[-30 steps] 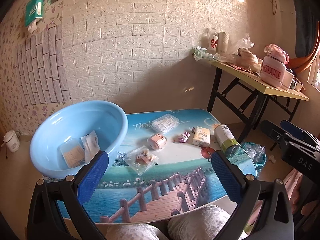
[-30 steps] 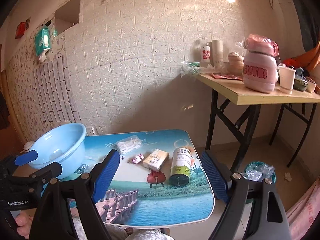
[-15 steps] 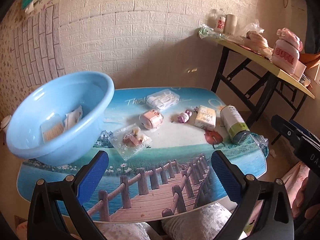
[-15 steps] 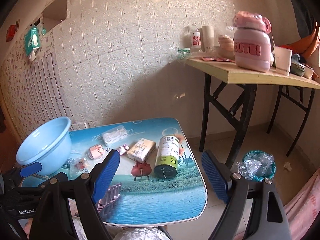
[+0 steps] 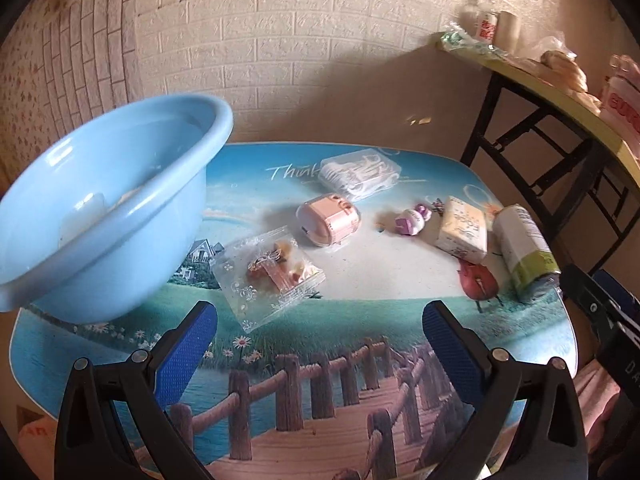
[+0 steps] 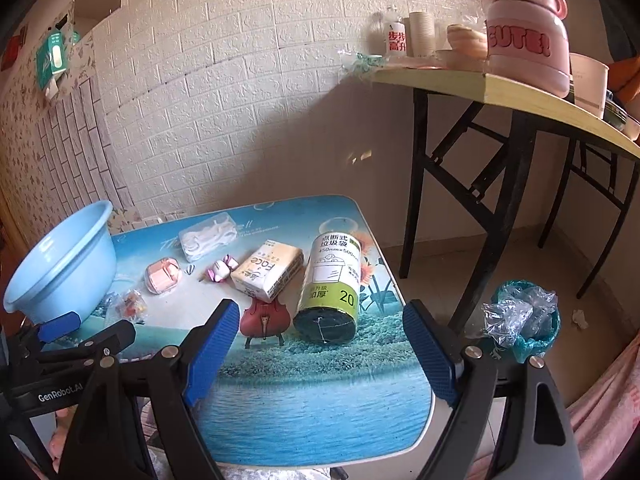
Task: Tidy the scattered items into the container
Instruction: 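Grasp the clear bagged snack with the left tool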
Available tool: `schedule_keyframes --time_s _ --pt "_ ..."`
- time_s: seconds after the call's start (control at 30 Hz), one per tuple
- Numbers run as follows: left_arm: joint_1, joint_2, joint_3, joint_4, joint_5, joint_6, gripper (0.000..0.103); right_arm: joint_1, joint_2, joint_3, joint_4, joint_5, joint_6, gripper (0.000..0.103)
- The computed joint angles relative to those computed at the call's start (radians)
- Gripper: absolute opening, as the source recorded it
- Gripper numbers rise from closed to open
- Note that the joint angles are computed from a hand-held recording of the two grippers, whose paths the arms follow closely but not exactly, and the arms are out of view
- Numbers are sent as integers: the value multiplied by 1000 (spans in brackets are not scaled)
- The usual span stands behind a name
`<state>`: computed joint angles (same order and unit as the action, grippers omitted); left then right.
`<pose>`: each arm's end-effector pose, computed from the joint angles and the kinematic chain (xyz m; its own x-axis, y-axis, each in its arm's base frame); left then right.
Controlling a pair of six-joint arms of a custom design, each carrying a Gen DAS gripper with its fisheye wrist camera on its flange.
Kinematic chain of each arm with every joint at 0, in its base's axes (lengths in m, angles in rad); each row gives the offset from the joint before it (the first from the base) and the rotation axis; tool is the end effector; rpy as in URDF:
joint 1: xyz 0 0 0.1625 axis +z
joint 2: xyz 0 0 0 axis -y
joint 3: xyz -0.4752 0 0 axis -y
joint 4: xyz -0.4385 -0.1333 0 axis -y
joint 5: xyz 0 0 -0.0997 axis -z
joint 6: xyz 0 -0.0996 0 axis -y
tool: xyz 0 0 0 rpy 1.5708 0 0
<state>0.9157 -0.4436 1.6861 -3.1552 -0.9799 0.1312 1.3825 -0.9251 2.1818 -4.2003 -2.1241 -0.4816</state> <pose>-0.2720 -0.6640 -0.0931 -0.6906 0.4525 -0.5642 0.6701 0.6939 -0.2637 -0.0186 -0.5300 0.2061 -0.6723 0.5002 0.5458 -0.3098 0.4794 -0.8211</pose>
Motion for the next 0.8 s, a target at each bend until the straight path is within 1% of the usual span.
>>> schedule_keyframes --time_s 0.2,0.33,0.4,0.5,0.63,0.8 --pt "22 27 -67 77 35 -110 103 -19 12 -34 37 25 -26 85" --pt "32 46 -102 94 54 -136 103 -43 -6 -32 78 69 -60 85" --pt "33 56 -116 94 73 -152 103 -57 -20 -27 92 95 -60 85" --pt "36 71 -140 121 90 -189 103 -67 -30 -30 109 103 -38 85" --pt "29 98 -170 141 140 -176 103 -75 -31 -36 126 114 -21 85" --pt "24 114 -186 159 164 -157 103 -79 -27 -49 152 100 -17 85"
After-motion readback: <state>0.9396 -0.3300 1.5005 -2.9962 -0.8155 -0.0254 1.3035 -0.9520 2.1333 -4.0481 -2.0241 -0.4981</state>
